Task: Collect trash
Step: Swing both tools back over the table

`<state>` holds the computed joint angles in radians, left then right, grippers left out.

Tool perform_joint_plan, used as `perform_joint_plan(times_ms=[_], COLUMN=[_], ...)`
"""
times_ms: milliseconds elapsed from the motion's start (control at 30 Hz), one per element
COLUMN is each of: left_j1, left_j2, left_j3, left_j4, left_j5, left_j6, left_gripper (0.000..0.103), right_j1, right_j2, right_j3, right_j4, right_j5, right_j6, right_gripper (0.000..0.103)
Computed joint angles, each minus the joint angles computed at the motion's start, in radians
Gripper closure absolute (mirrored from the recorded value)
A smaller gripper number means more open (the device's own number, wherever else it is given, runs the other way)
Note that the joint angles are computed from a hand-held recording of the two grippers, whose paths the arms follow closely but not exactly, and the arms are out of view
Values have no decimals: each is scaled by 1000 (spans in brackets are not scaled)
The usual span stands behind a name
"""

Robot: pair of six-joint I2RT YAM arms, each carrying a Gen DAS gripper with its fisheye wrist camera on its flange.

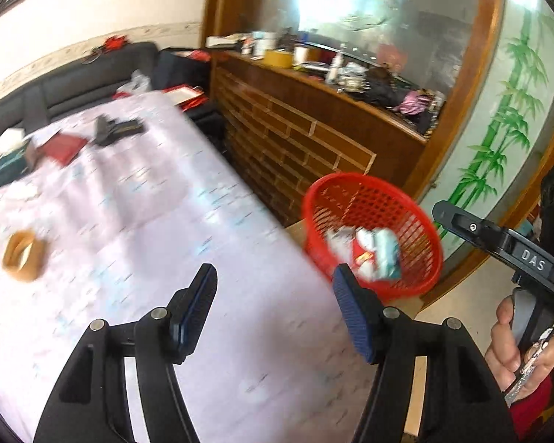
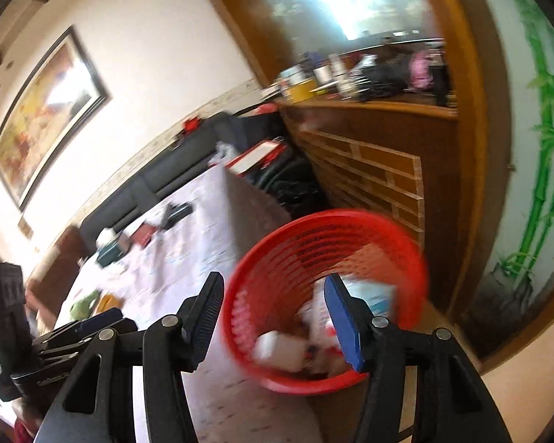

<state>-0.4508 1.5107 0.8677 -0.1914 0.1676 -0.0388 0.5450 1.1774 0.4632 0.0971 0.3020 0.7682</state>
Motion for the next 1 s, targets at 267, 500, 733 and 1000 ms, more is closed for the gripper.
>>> perform_joint_plan(times_ms=[267, 500, 733, 1000], left_j1=[312, 719, 967, 981], left_j2=[-188, -130, 231, 735], left_j3=[-124, -27, 364, 994], left_j4=[-80, -167, -224, -435], left_j5=[103, 238, 216, 93], left_j6=[135, 326, 340, 232], left_gripper=[39, 34, 28, 27], right_j1=[235, 330, 390, 380], right_j2=[331, 601, 760, 848], right_j3=[272, 566, 780, 876], right_j4=[26, -32, -114, -171], right_j5=[24, -42, -65, -98], right_j6=[3, -20, -67, -79], right_gripper=[42, 42, 41, 41])
